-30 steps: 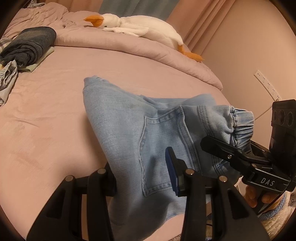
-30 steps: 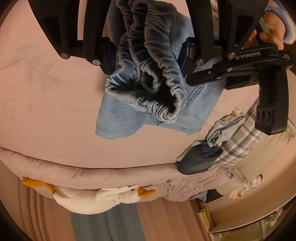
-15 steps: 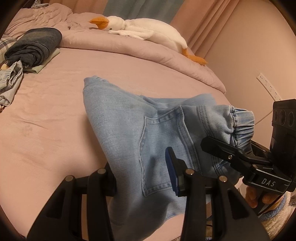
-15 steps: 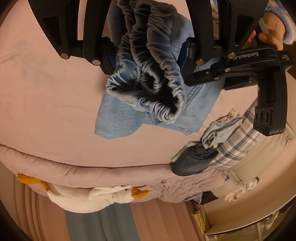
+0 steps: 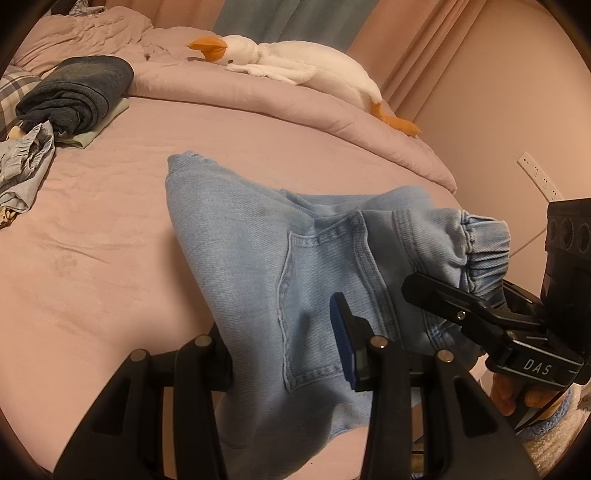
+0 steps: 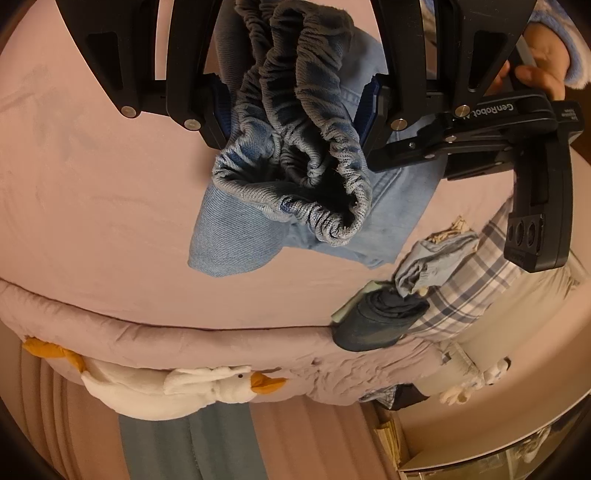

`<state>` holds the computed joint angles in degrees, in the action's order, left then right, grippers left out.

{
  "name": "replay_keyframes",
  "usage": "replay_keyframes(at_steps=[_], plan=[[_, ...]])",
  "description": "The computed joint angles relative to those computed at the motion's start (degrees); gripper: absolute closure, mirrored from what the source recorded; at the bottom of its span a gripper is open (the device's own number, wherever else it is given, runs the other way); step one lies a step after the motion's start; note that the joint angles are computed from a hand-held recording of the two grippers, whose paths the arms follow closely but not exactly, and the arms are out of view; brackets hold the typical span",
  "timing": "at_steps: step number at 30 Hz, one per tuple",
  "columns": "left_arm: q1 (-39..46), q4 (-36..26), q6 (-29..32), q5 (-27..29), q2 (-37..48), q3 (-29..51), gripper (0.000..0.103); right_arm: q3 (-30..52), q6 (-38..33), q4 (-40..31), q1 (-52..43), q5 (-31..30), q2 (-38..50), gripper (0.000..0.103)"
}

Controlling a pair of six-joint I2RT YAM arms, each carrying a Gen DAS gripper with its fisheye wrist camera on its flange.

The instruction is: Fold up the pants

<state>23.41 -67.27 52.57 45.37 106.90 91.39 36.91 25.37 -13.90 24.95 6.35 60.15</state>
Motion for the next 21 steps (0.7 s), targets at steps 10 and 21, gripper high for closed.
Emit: replay_keyframes(at_steps=[10,21], plan=[[0.95,-1.01,0.84,0.16,0.85,2.22,0.062,0.39,-0.58,0.67,0.35,0.18,0.31,0.046],[0.97,-0.89,0.39,-0.35,0.83,2.31,0.062,1.08,-1.52,0.73,-0.3,-1.0,1.18,0.046]])
